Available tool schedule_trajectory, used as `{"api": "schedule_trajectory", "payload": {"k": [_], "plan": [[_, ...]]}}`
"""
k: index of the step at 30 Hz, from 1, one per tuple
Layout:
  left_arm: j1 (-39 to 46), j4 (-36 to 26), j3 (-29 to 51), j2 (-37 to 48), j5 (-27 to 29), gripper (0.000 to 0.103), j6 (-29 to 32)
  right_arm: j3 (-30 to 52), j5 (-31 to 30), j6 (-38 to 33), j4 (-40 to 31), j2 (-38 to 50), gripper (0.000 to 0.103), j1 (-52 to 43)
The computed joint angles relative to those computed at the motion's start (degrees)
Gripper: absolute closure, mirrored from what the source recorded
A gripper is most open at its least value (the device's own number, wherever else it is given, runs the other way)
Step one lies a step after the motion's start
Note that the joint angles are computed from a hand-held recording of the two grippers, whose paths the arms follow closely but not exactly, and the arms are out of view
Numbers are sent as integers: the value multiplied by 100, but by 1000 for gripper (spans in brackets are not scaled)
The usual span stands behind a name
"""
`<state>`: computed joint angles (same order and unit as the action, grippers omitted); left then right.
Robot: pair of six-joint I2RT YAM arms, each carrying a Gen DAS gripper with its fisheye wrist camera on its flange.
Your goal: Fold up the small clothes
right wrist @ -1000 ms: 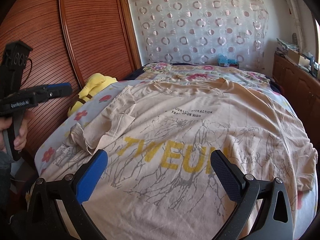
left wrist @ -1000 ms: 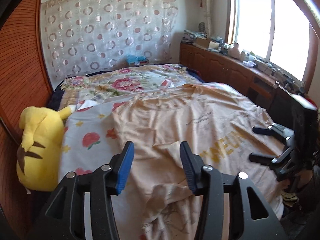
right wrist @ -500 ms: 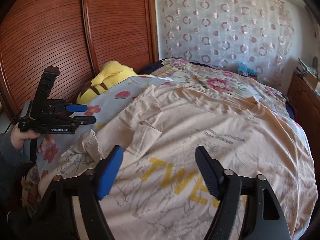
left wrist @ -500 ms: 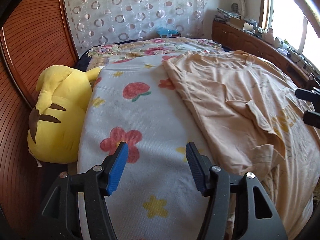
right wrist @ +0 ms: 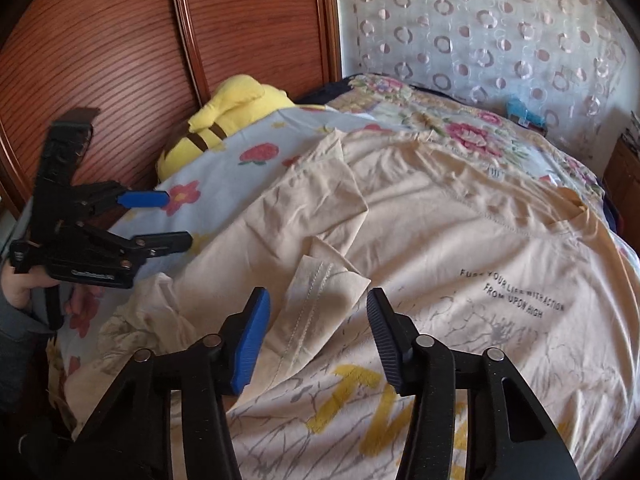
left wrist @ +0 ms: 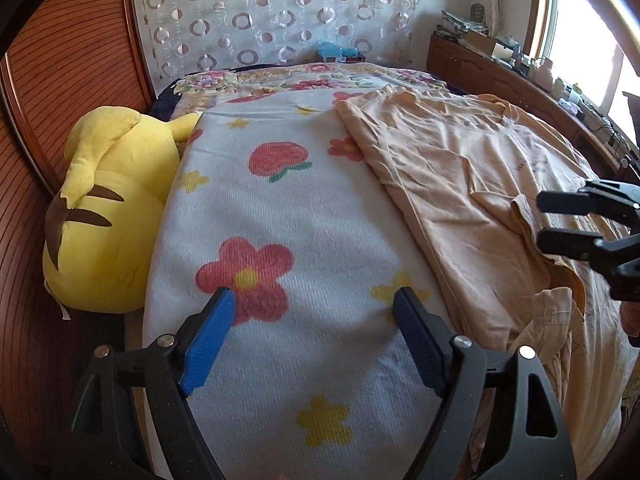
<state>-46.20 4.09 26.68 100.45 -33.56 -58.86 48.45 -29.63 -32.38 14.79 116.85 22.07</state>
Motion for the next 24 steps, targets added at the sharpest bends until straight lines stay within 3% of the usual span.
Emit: {"api": "schedule_trajectory", "payload": {"k": [3,5,8,12,19,24], "plan": [[1,3,0,-3,3,21,-1,158,182,-40,-18,189,67,97],[-2,21,-9,-1,4,21,-3,161,222,-46,88,248,86,123],[1,22,-12,-3,3,21,0,-48,110,27,415,137,96,-35],[-1,14,-5,-2,3,21,-7,-342,-206,-17,443,-124,97,-447],[0,5,-2,-6,9,21,-15,-742,-193,-240,846,-199,96,-828],[-4,-12,2,-8,6,21,-22,-1085,17,-263,1243,-309,77,-945]]}}
